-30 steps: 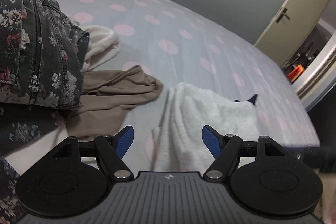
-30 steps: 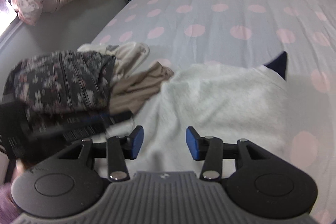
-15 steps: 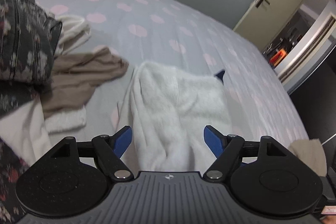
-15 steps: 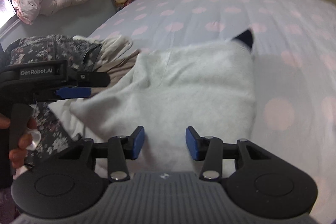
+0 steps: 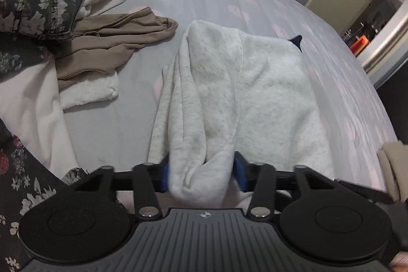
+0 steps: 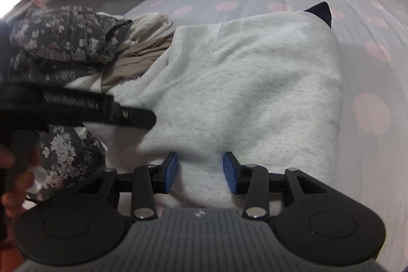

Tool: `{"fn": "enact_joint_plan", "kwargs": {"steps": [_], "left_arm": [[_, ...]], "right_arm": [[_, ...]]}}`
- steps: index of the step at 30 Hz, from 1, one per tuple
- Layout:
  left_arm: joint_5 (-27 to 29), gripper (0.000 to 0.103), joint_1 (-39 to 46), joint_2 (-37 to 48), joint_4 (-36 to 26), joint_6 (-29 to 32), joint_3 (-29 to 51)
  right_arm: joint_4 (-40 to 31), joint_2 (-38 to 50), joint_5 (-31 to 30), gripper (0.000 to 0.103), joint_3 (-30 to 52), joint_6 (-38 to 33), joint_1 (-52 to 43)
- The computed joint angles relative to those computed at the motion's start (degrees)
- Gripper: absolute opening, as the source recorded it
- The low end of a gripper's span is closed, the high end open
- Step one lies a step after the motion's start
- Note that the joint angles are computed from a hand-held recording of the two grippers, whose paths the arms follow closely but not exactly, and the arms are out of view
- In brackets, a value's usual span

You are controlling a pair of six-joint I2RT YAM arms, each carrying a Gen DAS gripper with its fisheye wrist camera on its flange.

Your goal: Fold clothes

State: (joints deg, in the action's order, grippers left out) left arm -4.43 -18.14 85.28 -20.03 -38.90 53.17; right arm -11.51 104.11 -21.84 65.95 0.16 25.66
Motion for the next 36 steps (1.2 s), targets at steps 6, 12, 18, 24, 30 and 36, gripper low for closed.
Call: {"fn": "enact_joint_plan", "kwargs": {"steps": [6,12,18,24,30,36], "left_arm": [[-1.1,0.024,-1.1,-4.0,0.2,-1.8,-1.3],[-2.1,0.021,-2.7,-7.1,-3.8,-2.5,0.5],[-3.7,0.021,-4.1,-7.7,-7.9,-2.7,2.4],[-0.5,0.021,-0.5,-3.4,-9.1,-3.0,1.2],[1.6,0.022,0.5,0.8,-10.2,-1.7,3.0],[3.7,0.025,2.5,-0.9,-8.7,-1.8,0.8]], "right_arm": [[3.7,-8.9,-6.2,0.052,-7.2,-2.2,-5.5],[1.5,-18.9,-1.0,0.057,-16.6,-13.3,-10.0],[4.4,-15.9,2.9,0.052,-19.9,-11.7,-10.3],[7.2,-8.8,-3.1,0.033,-17.2,-4.5,-14.1],[5.2,-8.1,-3.2,0.019,-17.0,-3.1,-15.9],[4.5,-9.8,-2.8,0.011,-18.0,-4.7,-16.1]]}}
